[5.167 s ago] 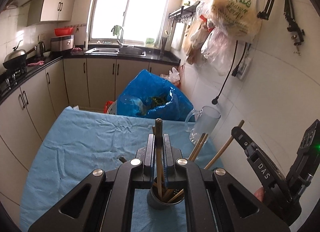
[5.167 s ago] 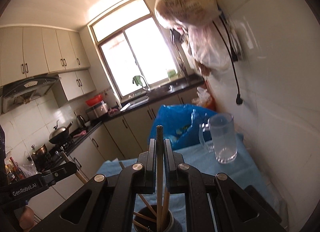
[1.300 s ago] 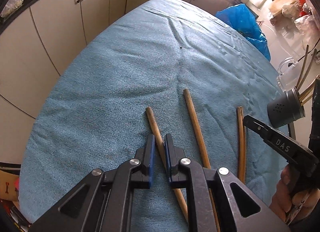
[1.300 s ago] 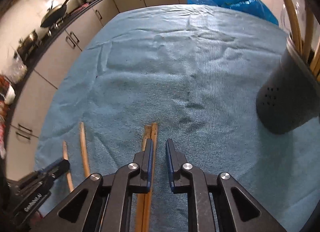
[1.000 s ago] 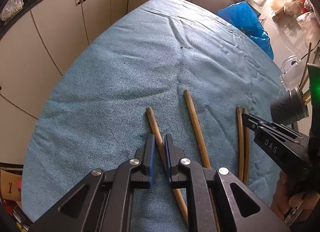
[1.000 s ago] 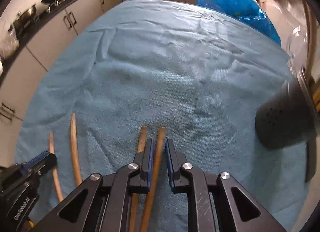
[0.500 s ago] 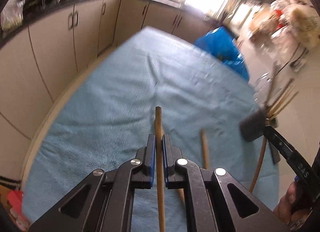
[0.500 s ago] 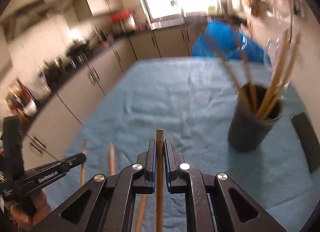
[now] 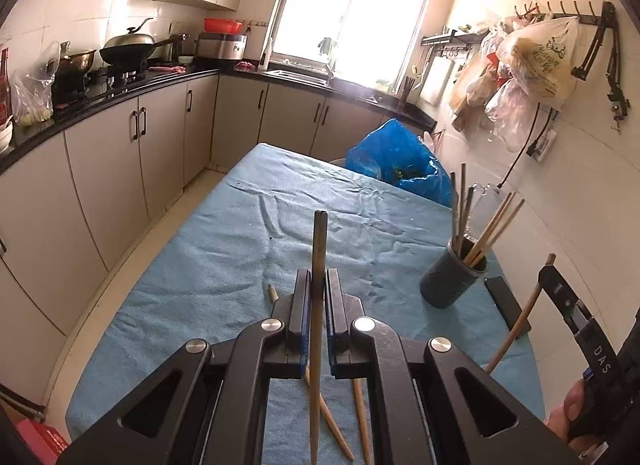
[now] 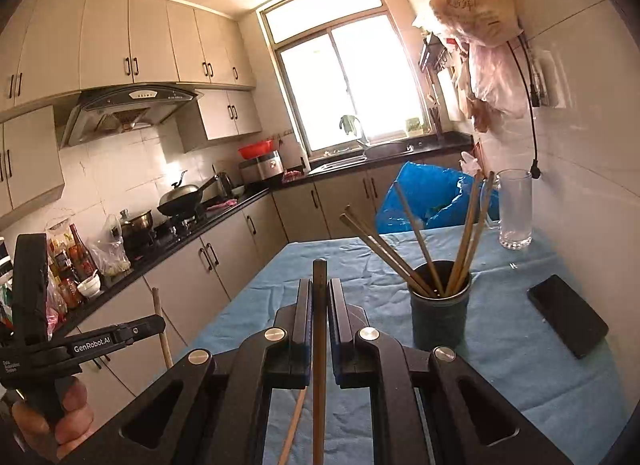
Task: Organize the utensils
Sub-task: 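Lift both held chopsticks upright and carry them toward the black holder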
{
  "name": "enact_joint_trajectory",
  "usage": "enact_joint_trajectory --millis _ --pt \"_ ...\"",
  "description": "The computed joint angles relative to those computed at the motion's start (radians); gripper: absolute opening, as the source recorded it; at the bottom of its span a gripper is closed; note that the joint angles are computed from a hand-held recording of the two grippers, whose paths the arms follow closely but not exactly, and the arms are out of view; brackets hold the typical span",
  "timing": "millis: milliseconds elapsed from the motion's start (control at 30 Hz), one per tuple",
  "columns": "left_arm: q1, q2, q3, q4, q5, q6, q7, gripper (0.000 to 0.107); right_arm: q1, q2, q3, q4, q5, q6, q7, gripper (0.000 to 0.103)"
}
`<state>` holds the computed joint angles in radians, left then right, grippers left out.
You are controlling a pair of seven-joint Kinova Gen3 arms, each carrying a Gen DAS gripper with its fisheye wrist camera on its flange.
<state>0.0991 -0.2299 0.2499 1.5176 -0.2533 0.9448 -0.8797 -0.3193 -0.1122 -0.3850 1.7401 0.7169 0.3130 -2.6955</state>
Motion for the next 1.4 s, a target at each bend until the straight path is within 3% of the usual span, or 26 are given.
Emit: enact_joint_trajectory --millis 333,733,967,1400 --pt "0.002 -0.014 0.016 0.009 0.0 0.006 0.015 0.006 0.056 -0.056 -0.013 0.047 -0.08 -0.018 0.047 0.008" --pt "0.006 -0.024 0.037 0.014 -0.013 0.003 0.024 0.006 0.225 -0.097 -0.129 0.088 -0.146 -0.116 0.085 0.008" --pt "0.017 -0.031 0.024 0.007 0.017 0.0 -0.005 0.006 0.313 -0.12 -0.176 0.108 -0.224 -0.159 0.135 0.008" --pt "0.02 -0.013 0.066 -0.056 -0.02 0.008 -0.007 0.006 0.406 -0.159 -0.198 0.131 -0.394 -0.176 0.257 0.008"
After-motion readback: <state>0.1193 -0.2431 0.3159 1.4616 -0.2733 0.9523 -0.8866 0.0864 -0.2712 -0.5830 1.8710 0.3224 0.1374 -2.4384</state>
